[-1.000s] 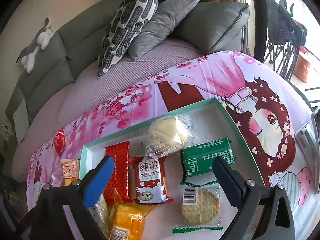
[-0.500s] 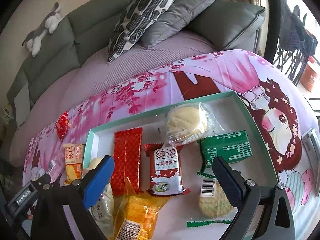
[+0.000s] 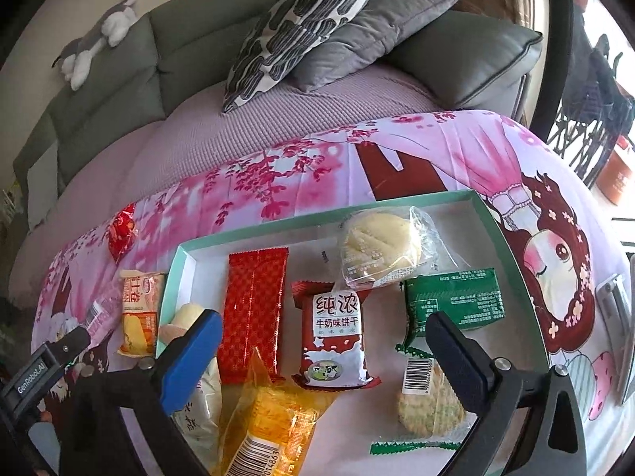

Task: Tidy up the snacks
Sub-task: 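Move both grippers back toward the remaining snacks on the bed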

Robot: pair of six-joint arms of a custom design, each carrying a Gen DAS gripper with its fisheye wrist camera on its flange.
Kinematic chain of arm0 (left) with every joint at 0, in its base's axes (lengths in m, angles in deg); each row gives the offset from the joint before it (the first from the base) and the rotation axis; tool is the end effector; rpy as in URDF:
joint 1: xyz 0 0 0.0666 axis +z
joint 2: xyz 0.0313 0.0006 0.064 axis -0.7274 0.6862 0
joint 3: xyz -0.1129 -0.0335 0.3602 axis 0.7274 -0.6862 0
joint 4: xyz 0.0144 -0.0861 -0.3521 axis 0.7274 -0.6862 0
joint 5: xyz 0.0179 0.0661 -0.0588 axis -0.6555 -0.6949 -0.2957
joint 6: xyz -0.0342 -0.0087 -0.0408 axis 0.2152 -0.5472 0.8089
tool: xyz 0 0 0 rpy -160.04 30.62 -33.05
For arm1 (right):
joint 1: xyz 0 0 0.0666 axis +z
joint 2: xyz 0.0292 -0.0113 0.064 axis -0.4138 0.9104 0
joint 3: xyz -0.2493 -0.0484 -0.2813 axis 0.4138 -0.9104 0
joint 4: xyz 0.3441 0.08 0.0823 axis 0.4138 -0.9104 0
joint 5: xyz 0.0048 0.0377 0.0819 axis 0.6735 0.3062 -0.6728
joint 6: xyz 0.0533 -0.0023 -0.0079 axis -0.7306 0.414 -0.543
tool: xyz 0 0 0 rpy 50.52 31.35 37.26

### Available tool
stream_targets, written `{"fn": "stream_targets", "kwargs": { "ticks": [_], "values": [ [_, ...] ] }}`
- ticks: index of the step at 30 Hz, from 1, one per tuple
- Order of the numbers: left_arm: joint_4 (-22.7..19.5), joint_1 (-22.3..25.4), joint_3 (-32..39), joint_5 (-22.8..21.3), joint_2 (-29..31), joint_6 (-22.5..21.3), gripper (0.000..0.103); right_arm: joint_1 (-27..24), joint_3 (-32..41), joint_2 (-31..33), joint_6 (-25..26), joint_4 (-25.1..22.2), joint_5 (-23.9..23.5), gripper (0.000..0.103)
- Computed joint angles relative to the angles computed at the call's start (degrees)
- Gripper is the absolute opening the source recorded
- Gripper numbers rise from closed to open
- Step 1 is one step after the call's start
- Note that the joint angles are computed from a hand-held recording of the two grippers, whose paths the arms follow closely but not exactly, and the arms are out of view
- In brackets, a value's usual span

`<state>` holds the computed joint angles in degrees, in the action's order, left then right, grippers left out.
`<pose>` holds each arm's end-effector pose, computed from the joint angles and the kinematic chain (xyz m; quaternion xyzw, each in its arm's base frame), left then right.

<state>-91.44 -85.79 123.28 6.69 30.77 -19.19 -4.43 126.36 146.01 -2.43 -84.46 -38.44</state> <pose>0.4018 -0.3076 0.3540 -0.2948 0.9175 -0.0015 0.2670 0.4556 0.1626 0.3716 -0.0109 0.9566 0.0583 0.2853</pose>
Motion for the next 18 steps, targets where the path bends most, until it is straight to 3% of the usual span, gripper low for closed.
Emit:
{"fn": "stream_targets", "kwargs": {
  "ticks": [6,9,16,18],
  "values": [
    [0.4,0.0,-0.3,-0.7,-0.5,0.0,0.103,0.5,-0.9,-0.7,1.4,2.0,1.1,0.103],
    [-1.5,0.0,0.3,-1.5,-0.5,0.4,0.103,0.6,-1.3,-1.2,1.0,3.4,0.5,0.103],
    [-7.5,0.4,0.5,-4.9,-1.4,4.9,0.103,2.4,-1.6,-2.0,0.3,5.1,-1.5,0.103],
    [-7.0,0.6,-1.2,-5.7,-3.1,6.8,0.103,3.3,-1.7,-2.1,0.6,5.7,-3.8,0.103]
  ]
}}
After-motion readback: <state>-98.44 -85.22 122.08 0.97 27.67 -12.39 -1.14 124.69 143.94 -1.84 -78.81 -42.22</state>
